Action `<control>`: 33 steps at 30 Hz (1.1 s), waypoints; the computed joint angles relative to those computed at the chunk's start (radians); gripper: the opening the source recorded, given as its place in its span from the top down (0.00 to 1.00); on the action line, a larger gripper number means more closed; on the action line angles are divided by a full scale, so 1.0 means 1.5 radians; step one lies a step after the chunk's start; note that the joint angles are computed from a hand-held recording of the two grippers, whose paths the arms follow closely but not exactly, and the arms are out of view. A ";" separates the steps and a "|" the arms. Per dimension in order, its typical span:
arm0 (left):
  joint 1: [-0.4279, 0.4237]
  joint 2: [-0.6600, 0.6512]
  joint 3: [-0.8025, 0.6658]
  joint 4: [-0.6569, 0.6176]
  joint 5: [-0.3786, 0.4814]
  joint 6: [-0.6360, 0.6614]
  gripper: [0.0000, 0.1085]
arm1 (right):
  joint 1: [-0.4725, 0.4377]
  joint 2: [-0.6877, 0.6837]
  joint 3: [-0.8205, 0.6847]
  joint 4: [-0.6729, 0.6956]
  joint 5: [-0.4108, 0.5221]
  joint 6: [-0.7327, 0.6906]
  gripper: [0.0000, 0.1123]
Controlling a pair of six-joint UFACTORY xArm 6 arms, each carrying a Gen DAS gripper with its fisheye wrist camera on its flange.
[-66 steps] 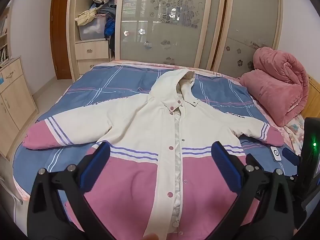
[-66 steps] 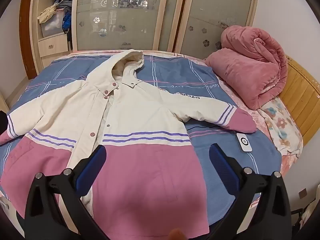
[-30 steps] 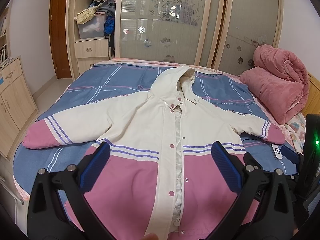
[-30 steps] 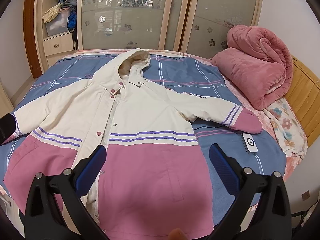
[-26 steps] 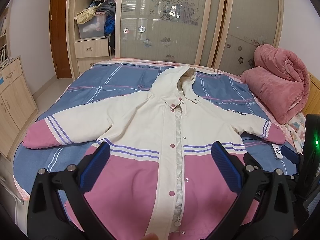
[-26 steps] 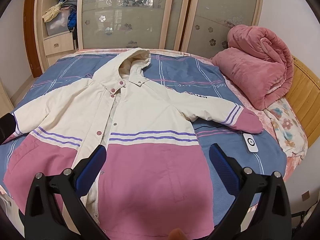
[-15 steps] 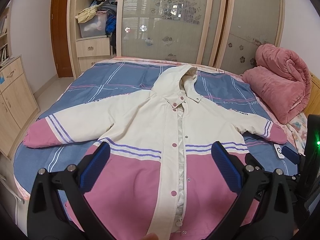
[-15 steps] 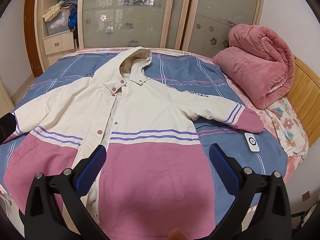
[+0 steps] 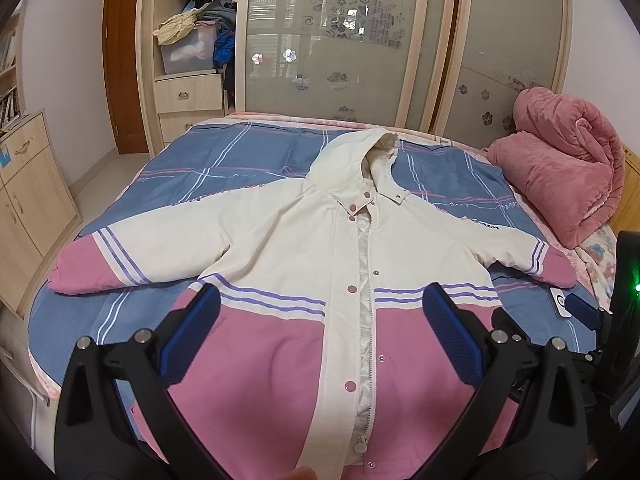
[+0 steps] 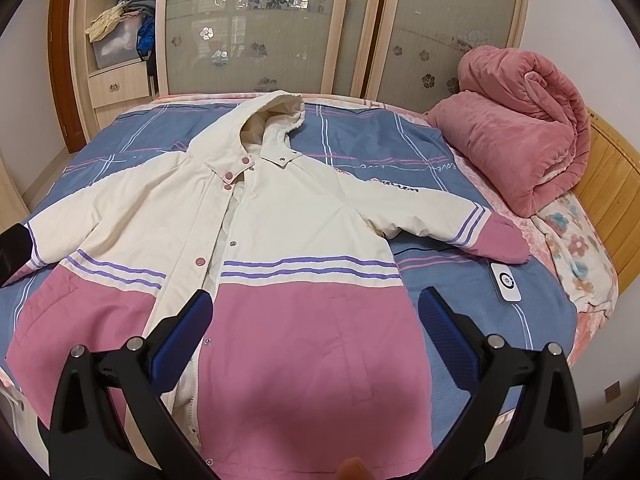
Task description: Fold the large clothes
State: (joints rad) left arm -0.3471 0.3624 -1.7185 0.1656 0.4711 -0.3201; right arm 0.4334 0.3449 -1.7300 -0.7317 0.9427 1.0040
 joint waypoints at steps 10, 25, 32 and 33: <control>0.002 0.000 0.004 -0.004 -0.002 0.003 0.07 | 0.007 0.006 -0.010 -0.004 0.020 0.013 0.10; 0.004 0.018 -0.012 -0.004 0.010 -0.003 0.07 | 0.003 0.015 -0.012 0.012 0.016 0.000 0.10; 0.018 0.027 -0.021 0.072 0.017 -0.049 0.07 | -0.041 0.025 0.000 0.160 -0.086 -0.104 0.10; 0.026 0.028 -0.019 0.090 0.018 -0.060 0.07 | -0.055 0.033 0.019 0.230 -0.136 -0.150 0.10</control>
State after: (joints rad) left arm -0.3086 0.4037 -1.7471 0.3003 0.4981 -0.4097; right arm 0.3502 0.3939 -1.7017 -0.3870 0.7390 0.7797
